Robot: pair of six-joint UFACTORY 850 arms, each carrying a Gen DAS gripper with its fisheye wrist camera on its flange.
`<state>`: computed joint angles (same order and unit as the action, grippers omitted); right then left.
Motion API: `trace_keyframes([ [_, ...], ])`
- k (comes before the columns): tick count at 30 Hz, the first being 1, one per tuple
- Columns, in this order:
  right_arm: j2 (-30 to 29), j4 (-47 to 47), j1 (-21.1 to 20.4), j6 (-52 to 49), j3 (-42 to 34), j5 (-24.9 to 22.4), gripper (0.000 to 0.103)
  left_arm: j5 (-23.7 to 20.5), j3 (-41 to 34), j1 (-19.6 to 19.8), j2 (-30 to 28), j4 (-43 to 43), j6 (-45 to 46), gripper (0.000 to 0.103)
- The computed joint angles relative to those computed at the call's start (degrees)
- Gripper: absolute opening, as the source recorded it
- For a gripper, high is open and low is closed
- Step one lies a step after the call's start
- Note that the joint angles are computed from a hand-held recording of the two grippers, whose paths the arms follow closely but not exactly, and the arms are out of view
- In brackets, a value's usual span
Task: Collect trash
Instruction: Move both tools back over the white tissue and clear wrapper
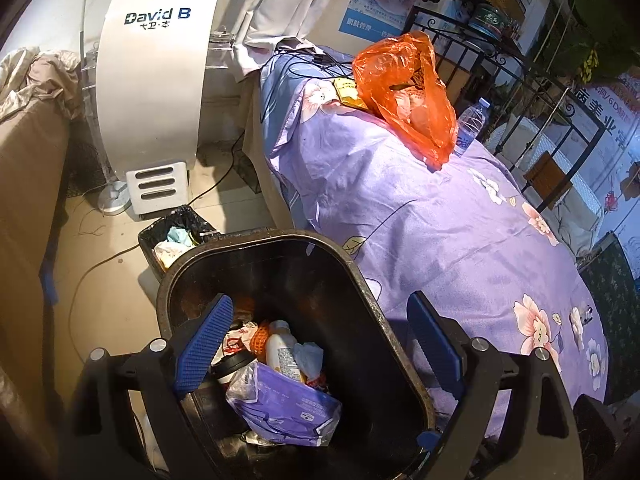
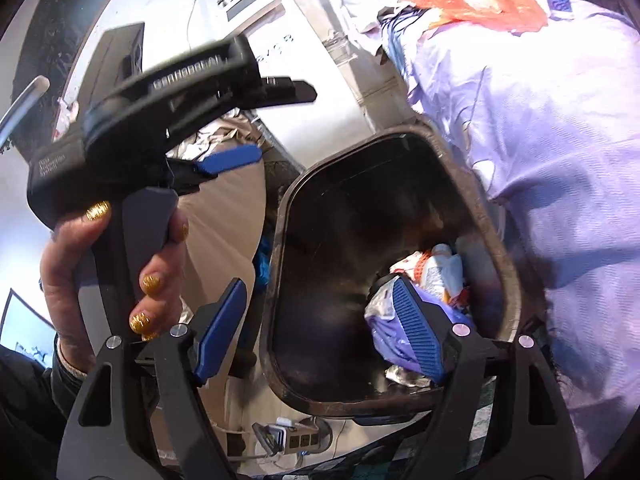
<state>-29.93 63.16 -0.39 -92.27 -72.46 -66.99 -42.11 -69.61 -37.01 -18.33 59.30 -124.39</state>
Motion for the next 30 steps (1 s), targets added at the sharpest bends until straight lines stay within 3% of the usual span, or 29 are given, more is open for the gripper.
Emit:
trace_keyframes([
  [2, 0.26, 1.54, -0.92, -0.14, -0.02, 0.36, 0.082, 0.75, -0.83, 0.02, -0.79, -0.46, 1.09, 0.087],
  [14, 0.62, 8.94, -8.16, -1.07, -2.17, 5.06, 0.082, 6.63, -10.13, -0.11, -8.64, -4.60, 12.16, 0.087],
  [24, -2.28, 7.34, -14.10, 1.04, -9.03, 11.82, 0.082, 9.71, -27.48, -1.71, -20.62, -14.93, 34.95, 0.087],
  [30, -7.48, 1.84, -17.78, 9.71, -17.31, 14.63, 0.082, 8.40, -42.89, -2.68, -30.20, -26.60, 54.88, 0.087],
])
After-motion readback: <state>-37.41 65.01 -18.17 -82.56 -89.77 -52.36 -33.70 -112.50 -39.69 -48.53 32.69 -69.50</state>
